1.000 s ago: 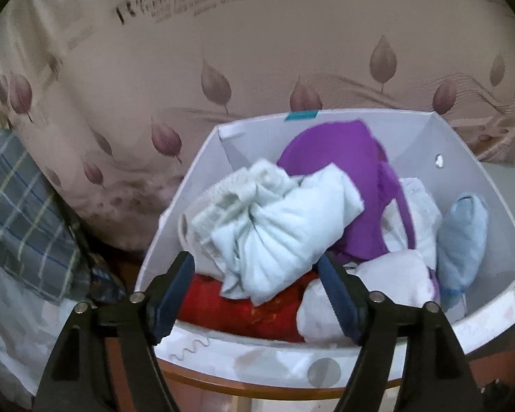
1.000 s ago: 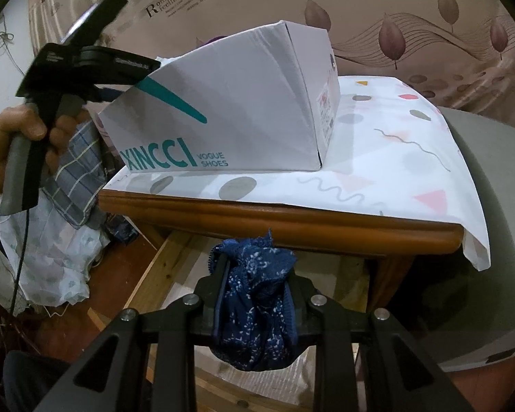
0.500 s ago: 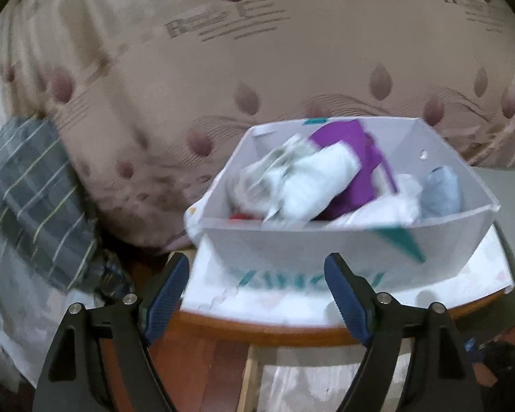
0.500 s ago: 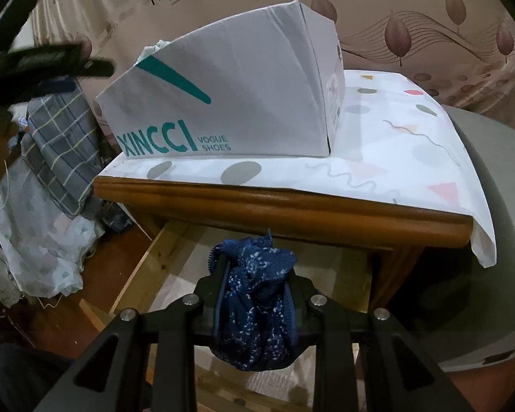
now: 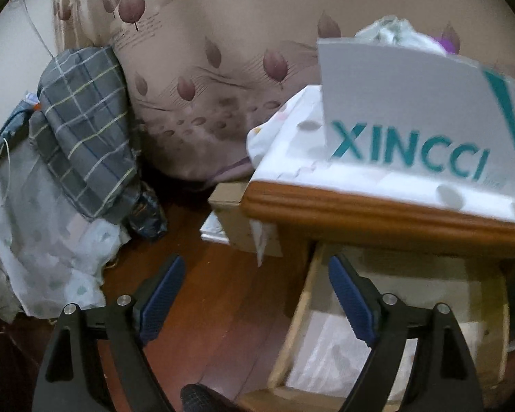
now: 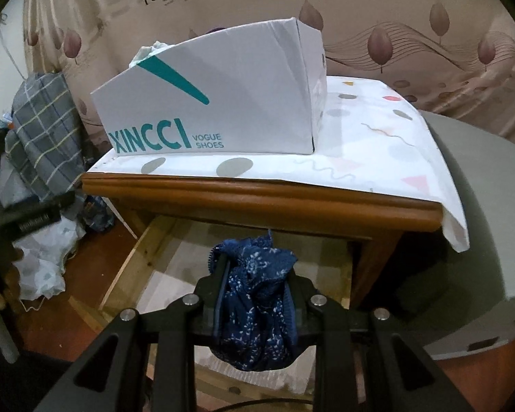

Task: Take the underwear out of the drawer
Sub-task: 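Withdraw the left tool from the box back over the drawer, then lower the dark-blue garment into the white box and open the right tool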

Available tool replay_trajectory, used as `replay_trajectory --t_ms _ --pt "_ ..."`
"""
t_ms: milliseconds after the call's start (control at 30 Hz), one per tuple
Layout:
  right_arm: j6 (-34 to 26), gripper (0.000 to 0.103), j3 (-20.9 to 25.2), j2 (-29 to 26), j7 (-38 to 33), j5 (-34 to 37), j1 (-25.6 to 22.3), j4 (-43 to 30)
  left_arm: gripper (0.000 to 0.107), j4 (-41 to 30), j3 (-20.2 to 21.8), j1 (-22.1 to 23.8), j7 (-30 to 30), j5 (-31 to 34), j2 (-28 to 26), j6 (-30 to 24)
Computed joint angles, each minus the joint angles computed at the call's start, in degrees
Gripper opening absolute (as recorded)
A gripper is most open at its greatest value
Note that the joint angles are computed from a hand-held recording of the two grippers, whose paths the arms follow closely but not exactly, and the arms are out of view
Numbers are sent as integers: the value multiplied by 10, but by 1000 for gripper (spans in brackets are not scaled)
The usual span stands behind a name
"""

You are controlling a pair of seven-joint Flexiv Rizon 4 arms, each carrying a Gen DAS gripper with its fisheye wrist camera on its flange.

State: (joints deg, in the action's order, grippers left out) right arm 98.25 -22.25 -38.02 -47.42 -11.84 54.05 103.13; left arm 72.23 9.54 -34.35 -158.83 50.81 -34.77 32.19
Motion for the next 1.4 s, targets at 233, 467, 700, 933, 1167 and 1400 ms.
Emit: replay_trajectory --t_ms 233,467,700,933,1167,1400 --pt "-34 27 -12 36 28 -23 9 7 88 33 -4 14 -11 1 19 52" --pt "-60 27 -104 65 70 -102 68 9 92 59 -13 40 -8 -41 34 97" --pt "-105 27 -62 86 97 -151 23 -42 92 73 -7 44 -18 -54 44 112" --pt "-203 27 49 62 58 -175 -64 -171 92 85 -8 52 -25 -64 53 125" --pt "-318 27 179 -15 2 -156 -148 -342 92 97 -8 59 -29 -67 65 125" --pt "-442 27 213 -126 -42 -160 -163 -541 92 104 -13 69 -32 -69 70 116"
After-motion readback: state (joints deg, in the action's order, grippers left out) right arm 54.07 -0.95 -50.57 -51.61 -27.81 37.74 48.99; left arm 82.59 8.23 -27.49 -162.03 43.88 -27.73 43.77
